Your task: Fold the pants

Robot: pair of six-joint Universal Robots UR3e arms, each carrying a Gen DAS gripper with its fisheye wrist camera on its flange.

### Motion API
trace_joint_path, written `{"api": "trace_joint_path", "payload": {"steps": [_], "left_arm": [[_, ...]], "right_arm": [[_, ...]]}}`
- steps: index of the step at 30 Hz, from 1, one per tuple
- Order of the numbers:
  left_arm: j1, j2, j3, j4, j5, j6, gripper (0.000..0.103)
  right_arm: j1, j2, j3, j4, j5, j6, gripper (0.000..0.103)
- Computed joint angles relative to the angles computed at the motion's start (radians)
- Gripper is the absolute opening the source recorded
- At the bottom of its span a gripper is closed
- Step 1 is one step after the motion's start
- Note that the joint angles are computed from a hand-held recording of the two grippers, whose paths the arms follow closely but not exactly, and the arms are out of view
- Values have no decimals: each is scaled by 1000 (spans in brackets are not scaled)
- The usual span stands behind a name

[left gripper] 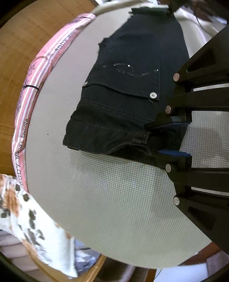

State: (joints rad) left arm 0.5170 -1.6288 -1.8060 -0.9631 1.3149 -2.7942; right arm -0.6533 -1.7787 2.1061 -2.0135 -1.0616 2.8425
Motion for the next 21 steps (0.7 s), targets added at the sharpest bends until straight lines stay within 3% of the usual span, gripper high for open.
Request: {"api": "trace_joint_path", "payload": {"steps": [1, 3, 5, 8, 11, 17, 21], "left_arm": [[-9, 0, 1, 8, 14, -1, 25], [-9, 12, 11, -14, 13, -2, 25], [9, 41, 18, -58, -9, 7, 26], [33, 80, 33, -127, -27, 26, 30], [12, 126, 26, -137, 37, 30, 33], [-69, 215, -31, -8, 145, -12, 34], [-156, 237, -19, 51, 90, -53, 34]], "right_arm": [[-17, 7, -18, 43, 19, -17, 19], [-51, -20, -21, 92, 40, -44, 40], [-91, -68, -11, 123, 60, -72, 51], [-202, -108, -22, 228, 112, -157, 51], [-328, -95, -31, 258, 143, -199, 51], [-458, 63, -64, 113, 199, -143, 51], [-458, 229, -131, -32, 225, -36, 51]]}}
